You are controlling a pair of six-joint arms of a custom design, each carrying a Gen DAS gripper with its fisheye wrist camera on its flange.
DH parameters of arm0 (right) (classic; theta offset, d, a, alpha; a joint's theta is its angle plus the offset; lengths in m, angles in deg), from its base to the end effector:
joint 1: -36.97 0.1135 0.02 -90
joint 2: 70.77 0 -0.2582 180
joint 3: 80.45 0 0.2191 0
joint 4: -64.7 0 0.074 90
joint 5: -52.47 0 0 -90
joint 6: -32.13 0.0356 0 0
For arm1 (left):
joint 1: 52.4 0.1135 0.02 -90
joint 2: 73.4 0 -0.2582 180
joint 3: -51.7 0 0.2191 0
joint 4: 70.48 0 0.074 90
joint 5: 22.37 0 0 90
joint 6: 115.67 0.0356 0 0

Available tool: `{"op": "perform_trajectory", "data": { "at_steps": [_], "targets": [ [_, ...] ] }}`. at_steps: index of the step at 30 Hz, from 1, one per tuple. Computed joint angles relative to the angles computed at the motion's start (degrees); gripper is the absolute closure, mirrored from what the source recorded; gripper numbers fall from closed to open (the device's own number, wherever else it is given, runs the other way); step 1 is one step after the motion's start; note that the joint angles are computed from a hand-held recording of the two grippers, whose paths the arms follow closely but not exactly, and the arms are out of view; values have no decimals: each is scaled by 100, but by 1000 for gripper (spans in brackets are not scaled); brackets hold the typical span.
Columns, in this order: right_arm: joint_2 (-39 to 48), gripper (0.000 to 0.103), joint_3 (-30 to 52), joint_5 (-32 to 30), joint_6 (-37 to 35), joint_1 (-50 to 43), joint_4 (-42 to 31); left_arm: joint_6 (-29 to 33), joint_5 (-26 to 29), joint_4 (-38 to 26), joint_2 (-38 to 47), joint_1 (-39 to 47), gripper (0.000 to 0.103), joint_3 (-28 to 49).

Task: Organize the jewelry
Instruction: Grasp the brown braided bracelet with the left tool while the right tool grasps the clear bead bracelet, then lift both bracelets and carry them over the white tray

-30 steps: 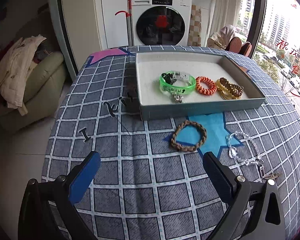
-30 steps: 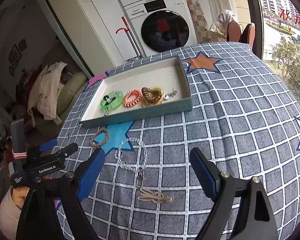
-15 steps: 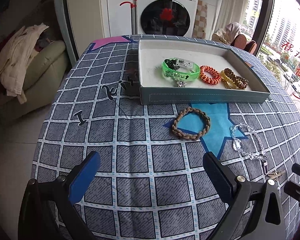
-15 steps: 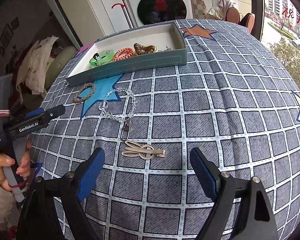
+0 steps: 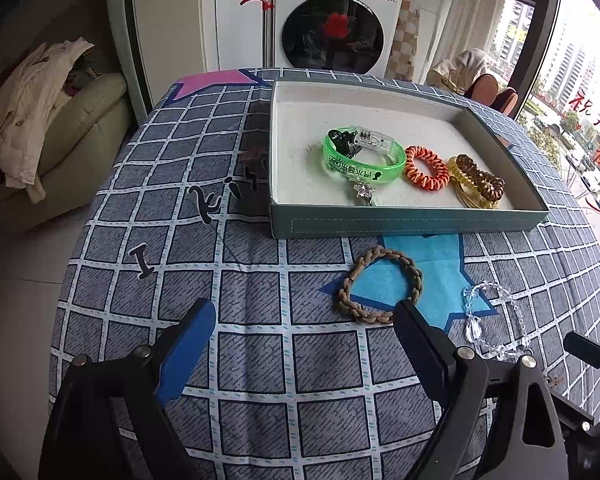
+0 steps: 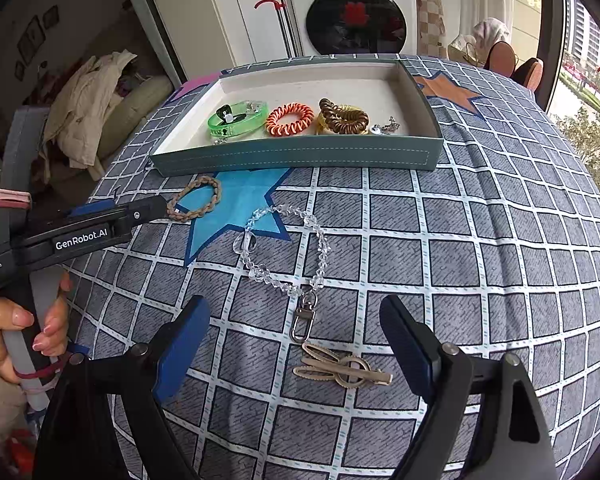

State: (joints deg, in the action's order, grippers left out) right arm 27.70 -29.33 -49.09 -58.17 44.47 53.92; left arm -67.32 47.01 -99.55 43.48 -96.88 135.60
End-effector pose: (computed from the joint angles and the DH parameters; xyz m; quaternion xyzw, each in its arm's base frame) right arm 0.2608 0.0415 0.1153 -0.0927 0.9526 0.1138 0.2665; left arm 0.2734 -0.2509 0.1297 -0.0196 0.9555 -0.0354 0.2922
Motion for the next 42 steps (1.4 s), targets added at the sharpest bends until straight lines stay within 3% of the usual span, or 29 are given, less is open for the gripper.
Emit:
{"op": "perform_trajectory", "data": {
  "at_steps": [7, 11, 18, 22, 30, 31, 33, 35, 36, 39, 42],
  "targets": [
    [323, 21, 238, 207, -90, 183, 4, 150, 45, -134, 289, 46, 0, 387],
    [504, 26, 343, 333, -143, 282, 67, 194, 171, -242, 481, 108, 6, 602],
    [859, 30, 343, 957, -384, 732, 490, 357, -6, -333, 724, -8, 6, 805],
    [843, 33, 295, 945, -399, 729, 549, 485, -31, -243, 728, -41, 7, 777],
    [766, 66, 399, 916, -374, 703, 304, 763, 70, -196, 695, -161, 31, 835],
    [762, 70, 413, 928, -372, 702, 276, 805, 92, -184, 695, -185, 38, 846],
    [752, 86, 440, 938, -335, 692, 218, 931, 134, -131, 702, -244, 54, 868],
    [749, 89, 440, 898, -272, 659, 212, 1063, 119, -168, 735, -316, 73, 940],
    [737, 89, 423, 866, -243, 633, 229, 1102, 124, -195, 748, -342, 78, 971],
    [623, 97, 317, 699, -146, 499, 298, 1106, 159, -156, 704, -378, 78, 904],
    [476, 97, 276, 354, -45, 275, 241, 1062, 182, -2, 533, -405, 78, 646]
  ]
}}
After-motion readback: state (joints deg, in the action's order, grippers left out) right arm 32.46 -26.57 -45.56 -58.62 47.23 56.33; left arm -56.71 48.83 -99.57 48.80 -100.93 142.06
